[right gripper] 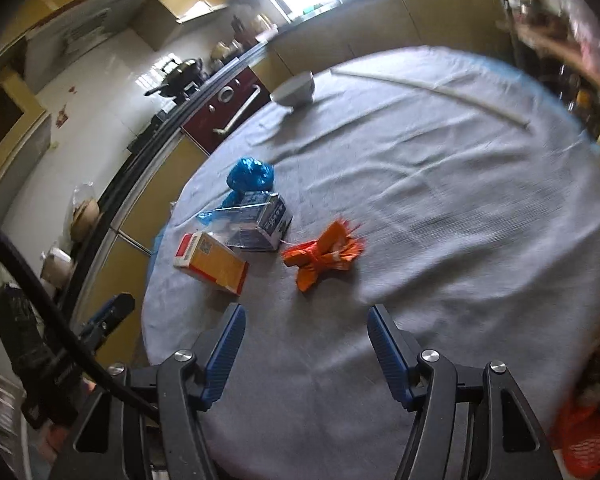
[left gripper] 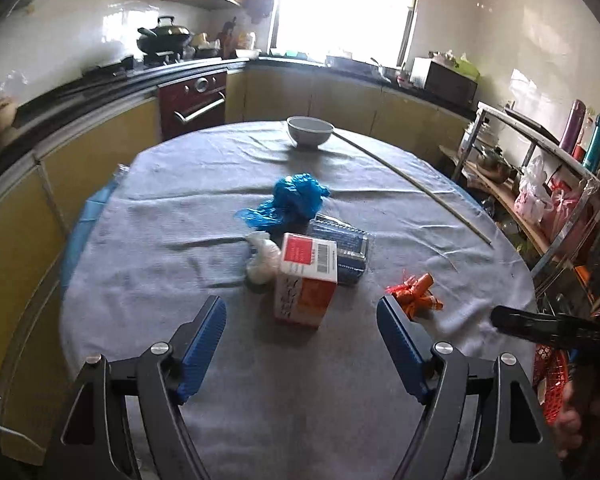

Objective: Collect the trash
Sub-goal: 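Grasp the orange wrapper with the right gripper while the left gripper grasps the red-white medicine box, then carry the orange wrapper and red-white box to the red basket and release both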

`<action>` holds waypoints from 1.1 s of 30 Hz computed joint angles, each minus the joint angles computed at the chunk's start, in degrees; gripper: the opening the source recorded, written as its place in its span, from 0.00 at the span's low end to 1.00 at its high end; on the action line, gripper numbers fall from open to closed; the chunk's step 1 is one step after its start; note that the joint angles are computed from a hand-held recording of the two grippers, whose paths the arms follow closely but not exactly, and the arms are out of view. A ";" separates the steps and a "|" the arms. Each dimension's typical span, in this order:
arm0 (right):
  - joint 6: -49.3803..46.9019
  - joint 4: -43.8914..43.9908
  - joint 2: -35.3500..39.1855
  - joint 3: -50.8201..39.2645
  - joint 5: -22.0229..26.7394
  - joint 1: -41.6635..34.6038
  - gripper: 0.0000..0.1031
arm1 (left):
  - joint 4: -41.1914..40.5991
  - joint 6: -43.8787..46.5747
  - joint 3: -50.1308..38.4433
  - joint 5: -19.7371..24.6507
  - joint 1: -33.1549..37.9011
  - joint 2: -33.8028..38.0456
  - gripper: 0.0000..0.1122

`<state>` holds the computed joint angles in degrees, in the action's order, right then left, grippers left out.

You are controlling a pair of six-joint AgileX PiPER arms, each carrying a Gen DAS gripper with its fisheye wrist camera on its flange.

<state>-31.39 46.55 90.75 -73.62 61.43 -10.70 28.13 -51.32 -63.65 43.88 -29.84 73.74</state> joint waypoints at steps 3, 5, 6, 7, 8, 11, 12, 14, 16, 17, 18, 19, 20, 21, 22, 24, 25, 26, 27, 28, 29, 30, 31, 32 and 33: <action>4.97 -0.08 5.68 -4.07 0.13 2.33 0.65 | -4.42 4.35 -1.94 -3.41 3.36 3.87 0.70; 7.26 0.82 8.78 -6.18 0.37 3.10 0.65 | -6.71 6.60 -2.92 -4.61 4.89 5.70 0.70; 8.63 1.05 10.52 -7.44 0.55 3.65 0.65 | -7.59 7.50 -3.32 -5.15 5.59 6.55 0.70; 9.98 0.99 11.91 -8.66 0.85 4.12 0.65 | -8.48 8.32 -3.93 -5.45 6.27 7.55 0.70; 11.69 1.14 13.55 -9.95 1.13 4.64 0.65 | -9.54 9.24 -4.21 -6.01 6.91 8.20 0.70; 15.96 1.47 16.79 -12.43 0.56 5.73 0.65 | -12.65 12.16 -4.71 -7.34 8.34 9.51 0.70; 18.08 1.06 17.77 -13.34 -0.10 6.20 0.65 | -13.46 13.08 -4.89 -7.69 8.65 9.93 0.70; 20.69 0.72 19.00 -14.87 -0.95 6.97 0.65 | -13.94 14.02 -5.07 -8.15 8.86 10.59 0.70; 24.29 -2.42 20.48 -17.79 -1.87 8.73 0.65 | -14.58 15.46 -5.67 -8.24 9.24 11.49 0.70; 26.10 -4.75 21.26 -19.53 -2.24 9.91 0.65 | -14.65 15.77 -5.97 -8.14 9.35 11.89 0.70; 27.91 -7.33 21.97 -21.10 -2.60 11.11 0.65 | -14.62 15.84 -6.23 -8.11 9.43 12.31 0.70; 30.75 -11.70 22.74 -23.01 -3.24 12.95 0.63 | -15.24 16.38 -6.33 -8.38 9.66 12.67 0.69; 32.47 -15.36 22.60 -23.42 -5.36 14.65 0.57 | -16.28 17.29 -6.46 -8.57 9.90 12.99 0.67; 33.95 -18.96 22.93 -24.44 -6.06 15.90 0.50 | -17.16 18.21 -6.72 -8.64 10.08 13.44 0.61; 34.43 -20.74 23.05 -24.91 -6.42 16.51 0.48 | -17.77 19.00 -7.12 -8.49 10.21 13.91 0.55; 35.50 -25.47 23.38 -25.77 -7.82 18.33 0.39 | -17.07 19.00 -7.58 -8.17 9.95 14.83 0.48; 34.84 -26.72 23.56 -26.14 -8.18 19.05 0.38 | -15.46 17.70 -7.37 -8.37 9.64 14.89 0.48; 33.95 -27.10 23.31 -25.77 -8.56 19.23 0.38 | -15.55 17.80 -7.02 -8.82 9.70 14.70 0.48; 32.90 -28.04 22.85 -25.12 -9.46 19.83 0.37 | -15.53 17.84 -6.69 -9.05 9.71 14.45 0.48; 31.44 -28.71 21.99 -23.71 -10.80 20.15 0.37 | -15.11 17.47 -6.32 -9.20 9.57 14.14 0.47; 29.95 -28.73 21.24 -22.42 -12.02 20.32 0.36 | -15.07 17.37 -5.90 -9.27 9.50 13.75 0.47; 27.54 -27.55 20.12 -20.44 -13.33 19.93 0.36 | -14.92 17.11 -5.65 -9.17 9.35 13.43 0.47; 25.82 -26.46 19.19 -18.93 -14.18 19.48 0.36 | -14.53 16.54 -5.20 -8.97 9.06 12.79 0.47; 24.11 -25.18 18.03 -17.30 -14.71 18.75 0.36 | -14.01 15.64 -4.47 -8.73 8.50 11.70 0.47; 20.91 -22.62 16.51 -15.22 -15.37 17.57 0.35 | -13.79 15.13 -4.02 -8.54 8.04 10.86 0.47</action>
<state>-10.48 23.93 107.26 -88.85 46.06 6.86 14.35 -36.19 -67.67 35.35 -21.79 84.60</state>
